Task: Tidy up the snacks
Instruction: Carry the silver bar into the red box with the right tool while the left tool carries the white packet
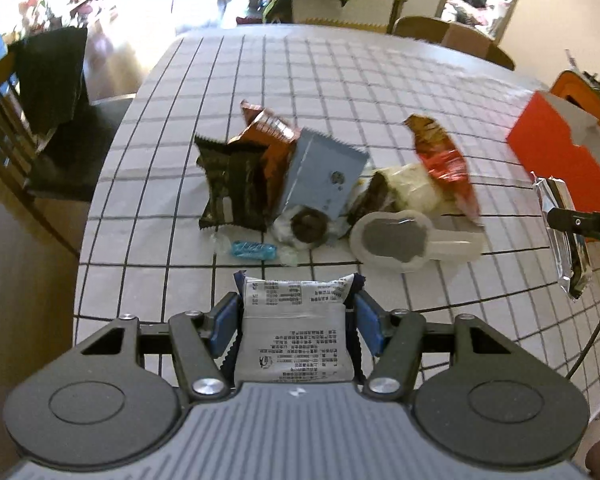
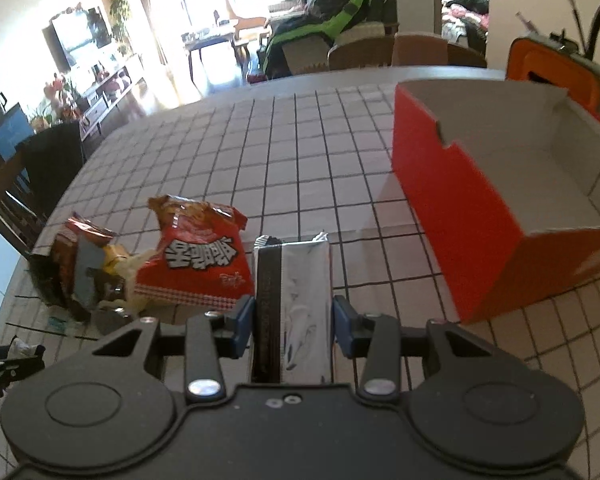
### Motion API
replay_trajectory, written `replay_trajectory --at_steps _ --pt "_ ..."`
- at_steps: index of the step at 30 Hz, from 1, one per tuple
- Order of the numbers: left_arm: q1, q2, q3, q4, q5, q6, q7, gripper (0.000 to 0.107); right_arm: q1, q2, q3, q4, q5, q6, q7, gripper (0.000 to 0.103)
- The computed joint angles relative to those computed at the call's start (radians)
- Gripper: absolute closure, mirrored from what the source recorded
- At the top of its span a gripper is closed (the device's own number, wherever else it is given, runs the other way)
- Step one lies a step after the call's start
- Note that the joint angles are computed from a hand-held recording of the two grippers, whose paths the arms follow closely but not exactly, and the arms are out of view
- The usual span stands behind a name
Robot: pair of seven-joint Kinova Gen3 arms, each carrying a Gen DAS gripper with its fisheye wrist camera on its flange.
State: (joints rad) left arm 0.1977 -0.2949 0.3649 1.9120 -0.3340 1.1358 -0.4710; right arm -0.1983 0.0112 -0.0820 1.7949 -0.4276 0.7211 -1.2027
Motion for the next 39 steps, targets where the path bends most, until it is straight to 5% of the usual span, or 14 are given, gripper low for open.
replay_trajectory --at_steps 17,31,39 --pt "0.043 0.06 0.114 -0.212 -0.136 0.028 -0.045 0.046 0.004 -0.135 0.092 -0.053 -0.03 0.08 0.073 0.062" --pt "0.249 0.431 0.09 -0.563 -0.402 0.071 -0.037 0.046 0.187 0.038 0.144 -0.249 -0.196 0.171 0.316 0.062" --pt "0.364 0.66 0.016 -0.837 -0.432 0.112 -0.162 0.052 0.331 0.21 0.092 -0.417 -0.205 0.249 0.364 0.062"
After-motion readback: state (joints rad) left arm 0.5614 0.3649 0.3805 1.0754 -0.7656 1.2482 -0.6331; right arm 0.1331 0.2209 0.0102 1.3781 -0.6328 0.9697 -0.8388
